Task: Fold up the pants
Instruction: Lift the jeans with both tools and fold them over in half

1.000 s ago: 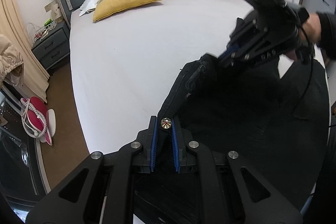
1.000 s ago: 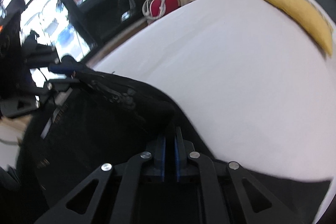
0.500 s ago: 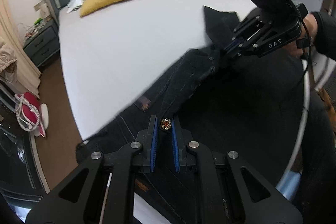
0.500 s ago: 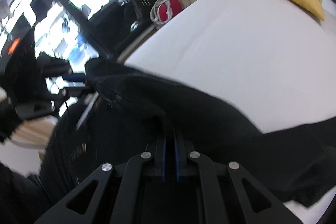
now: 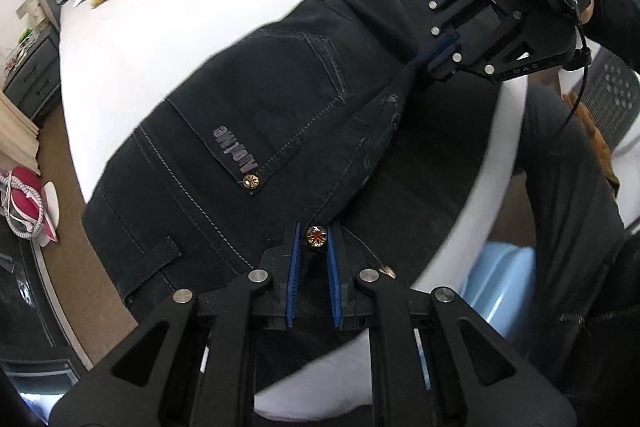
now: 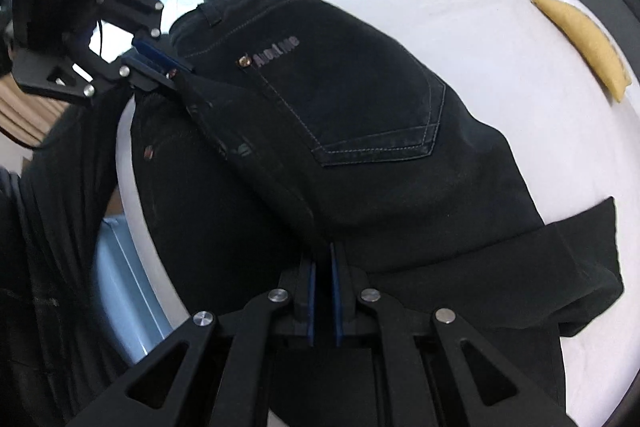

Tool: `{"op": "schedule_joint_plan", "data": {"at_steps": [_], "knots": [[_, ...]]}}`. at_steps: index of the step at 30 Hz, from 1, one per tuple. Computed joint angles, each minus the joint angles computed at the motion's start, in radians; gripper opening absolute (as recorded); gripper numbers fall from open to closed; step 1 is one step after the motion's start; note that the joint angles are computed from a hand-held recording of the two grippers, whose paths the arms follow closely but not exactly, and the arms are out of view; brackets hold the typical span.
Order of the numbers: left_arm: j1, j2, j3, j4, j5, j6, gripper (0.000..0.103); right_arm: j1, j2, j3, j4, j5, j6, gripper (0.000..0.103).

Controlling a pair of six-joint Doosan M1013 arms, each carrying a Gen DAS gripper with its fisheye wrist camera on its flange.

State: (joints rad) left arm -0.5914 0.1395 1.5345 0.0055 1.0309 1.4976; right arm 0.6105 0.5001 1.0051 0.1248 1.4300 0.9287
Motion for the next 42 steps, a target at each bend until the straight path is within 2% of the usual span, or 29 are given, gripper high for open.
{"op": "schedule_joint_plan", "data": {"at_steps": [6, 10, 16, 18, 24, 32, 36, 38, 42], "knots": [[-0.046, -0.007, 0.007, 0.01, 0.033, -0.01, 0.011, 0.07, -0.065, 0.124, -0.163, -0.13, -0.02, 0.008], [-0.061, -0.013, 0.013, 0.002, 0.045, -0.004, 0.011, 0.089, -0.094, 0.17, -0.197, -0.163, -0.002, 0.008], [-0.041, -0.004, -0.01, -0.042, 0.056, 0.057, 0.011, 0.107, -0.158, 0.268, -0.254, -0.221, 0.019, 0.008], [-0.043, -0.008, -0.007, -0.041, 0.061, 0.071, 0.011, 0.114, -0.148, 0.257, -0.258, -0.221, 0.033, 0.008], [-0.004, 0.003, -0.013, -0.063, 0.077, 0.113, 0.012, 0.134, -0.144, 0.258, -0.293, -0.231, 0.068, 0.008], [0.0, 0.029, -0.028, -0.06, 0.071, 0.09, 0.015, 0.155, -0.147, 0.303, -0.355, -0.278, 0.107, 0.009], [0.022, 0.007, -0.03, -0.124, 0.074, 0.106, 0.019, 0.165, -0.138, 0.3, -0.388, -0.281, 0.129, 0.01], [0.045, -0.001, -0.042, -0.186, 0.105, 0.123, 0.019, 0.167, -0.135, 0.3, -0.397, -0.282, 0.142, 0.01], [0.055, -0.018, -0.054, -0.204, 0.081, 0.113, 0.02, 0.173, -0.14, 0.313, -0.407, -0.295, 0.171, 0.011]]}}
